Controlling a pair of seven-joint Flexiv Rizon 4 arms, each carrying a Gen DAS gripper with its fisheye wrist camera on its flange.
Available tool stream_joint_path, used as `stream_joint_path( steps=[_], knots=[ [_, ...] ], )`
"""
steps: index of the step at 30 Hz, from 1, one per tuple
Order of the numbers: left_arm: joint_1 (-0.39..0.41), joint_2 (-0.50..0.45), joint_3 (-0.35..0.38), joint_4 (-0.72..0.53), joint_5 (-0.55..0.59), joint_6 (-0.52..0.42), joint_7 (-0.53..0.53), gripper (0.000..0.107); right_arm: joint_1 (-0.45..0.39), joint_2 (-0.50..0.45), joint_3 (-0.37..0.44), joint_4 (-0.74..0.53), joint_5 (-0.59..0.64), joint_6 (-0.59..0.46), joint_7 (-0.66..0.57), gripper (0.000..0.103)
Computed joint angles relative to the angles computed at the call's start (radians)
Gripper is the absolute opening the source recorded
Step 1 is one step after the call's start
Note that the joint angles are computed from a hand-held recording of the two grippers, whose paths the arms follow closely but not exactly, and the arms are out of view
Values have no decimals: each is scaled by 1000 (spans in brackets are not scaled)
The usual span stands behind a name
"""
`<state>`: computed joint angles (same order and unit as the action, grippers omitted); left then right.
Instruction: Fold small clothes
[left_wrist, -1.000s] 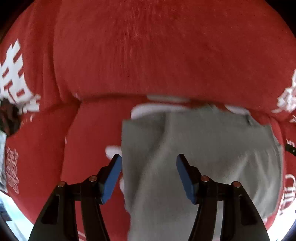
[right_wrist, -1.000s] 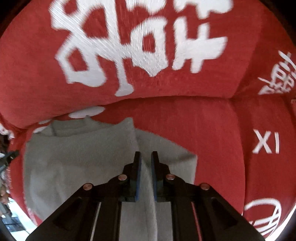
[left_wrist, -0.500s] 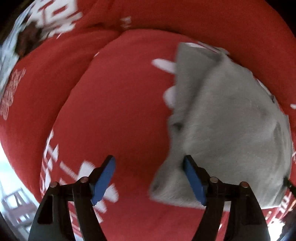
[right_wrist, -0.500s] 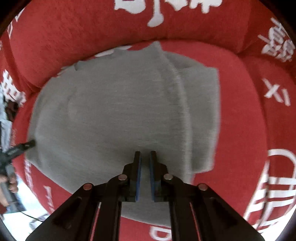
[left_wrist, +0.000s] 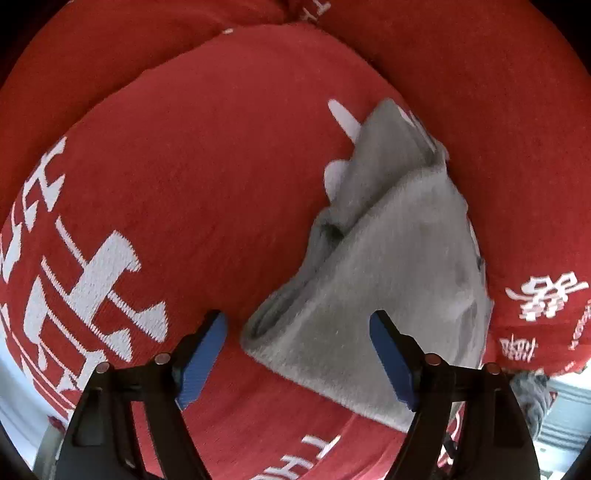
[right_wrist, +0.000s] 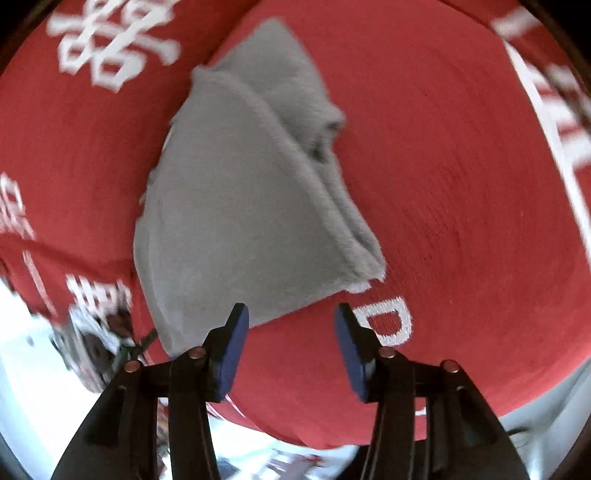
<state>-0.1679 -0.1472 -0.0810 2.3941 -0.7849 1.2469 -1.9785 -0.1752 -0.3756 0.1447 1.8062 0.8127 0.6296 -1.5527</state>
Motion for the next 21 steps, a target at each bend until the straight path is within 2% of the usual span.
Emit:
stream_joint_path(
  steps=[2,3,4,5,6,8,11,15,18,21],
  knots=[
    [8,-22,24,-44,98,-31,-53,38,-2,-13,2,6,58,56,21,53],
    [4,-31,45,-64,175,-54,-81,27,-7,-20,5,5,96,84,29,52],
    [14,-32,34,-67,187,-52,-76,16,-8,-25,6,2,110,99,46,43],
    [19,-34,26,-64,178,-40,-59,16,-1,-29,4,-3,88,94,66,30],
    [17,-30,35,-72,219,-40,-79,16,15,-36,-2,-15,25,68,88,8],
    [7,-7,54,-88,325,-41,-111,15,15,-18,-3,-21,-55,36,57,8],
    [14,27,53,-77,361,-53,-86,11,33,23,5,-26,-151,20,-36,7],
    [24,19,70,-66,441,-101,-114,8,60,18,-10,-15,-215,22,-49,7],
    [27,28,66,-45,453,-83,-87,8,74,-5,-15,7,-265,38,-50,7],
    [27,37,77,-71,539,-132,-97,8,54,-8,-7,-3,-248,31,-73,8]
  ],
)
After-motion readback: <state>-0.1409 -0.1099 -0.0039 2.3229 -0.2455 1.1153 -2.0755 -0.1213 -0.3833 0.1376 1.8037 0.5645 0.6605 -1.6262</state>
